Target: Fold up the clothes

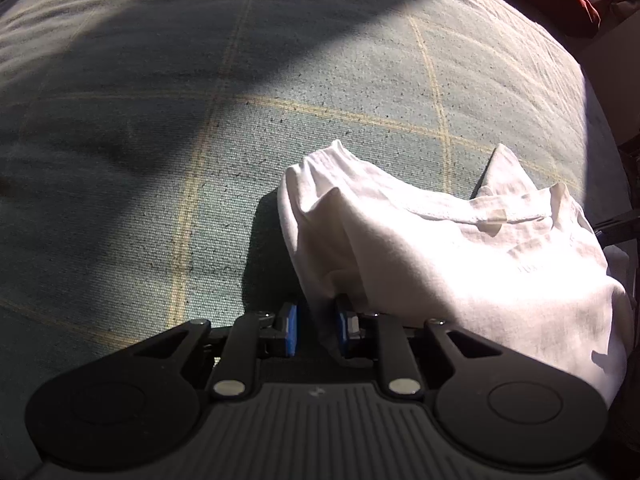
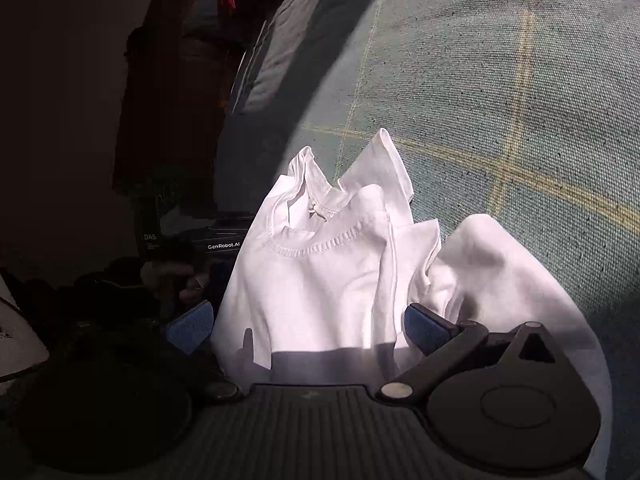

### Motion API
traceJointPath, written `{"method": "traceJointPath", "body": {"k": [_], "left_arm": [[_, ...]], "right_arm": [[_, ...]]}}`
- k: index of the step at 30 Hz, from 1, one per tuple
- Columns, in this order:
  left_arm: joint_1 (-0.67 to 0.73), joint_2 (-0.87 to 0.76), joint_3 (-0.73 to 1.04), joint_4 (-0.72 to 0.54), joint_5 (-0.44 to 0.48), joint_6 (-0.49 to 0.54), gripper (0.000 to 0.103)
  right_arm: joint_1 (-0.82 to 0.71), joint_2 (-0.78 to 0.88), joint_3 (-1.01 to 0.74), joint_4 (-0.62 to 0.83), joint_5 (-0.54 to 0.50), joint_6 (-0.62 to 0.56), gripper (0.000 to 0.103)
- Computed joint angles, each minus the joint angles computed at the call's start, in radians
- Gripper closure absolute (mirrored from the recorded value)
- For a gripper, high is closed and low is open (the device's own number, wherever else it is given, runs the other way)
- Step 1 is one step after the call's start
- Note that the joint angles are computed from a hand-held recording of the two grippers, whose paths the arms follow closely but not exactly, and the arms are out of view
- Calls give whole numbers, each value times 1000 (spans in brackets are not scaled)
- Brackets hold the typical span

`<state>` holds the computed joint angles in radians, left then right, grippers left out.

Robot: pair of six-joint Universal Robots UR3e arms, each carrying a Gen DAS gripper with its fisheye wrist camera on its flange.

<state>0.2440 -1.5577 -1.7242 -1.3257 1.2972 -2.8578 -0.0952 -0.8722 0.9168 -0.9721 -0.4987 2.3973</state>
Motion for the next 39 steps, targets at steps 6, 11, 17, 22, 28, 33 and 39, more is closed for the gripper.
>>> {"method": "traceJointPath", "body": {"k": [6,11,17,22,28,33,39], "left_arm": [[-7,-1,-13,20,-4,-8,84],[-12,-9,-18,40,-9,-19,83],[-8,-11,-37,63,-34,-20,83],[65,35,-66,26,-73,40,83],[132,74,-75,-35,-126,112,83],[188,92,-97,-49,-172,149,81],[203,76,-96,-21,-205,172,72]], "right_arm": [[-27,61,-246,536,70,-346,0],[13,73,-155,277,49,-156,0],[9,36,-65,262,90,-143,0],[11,-63,77,101,40,-35,4],[27,-84,171,-150,-57,178,47],[61,-123,124,-192,-110,243,53],[69,-156,86,-273,-192,323,79]]}}
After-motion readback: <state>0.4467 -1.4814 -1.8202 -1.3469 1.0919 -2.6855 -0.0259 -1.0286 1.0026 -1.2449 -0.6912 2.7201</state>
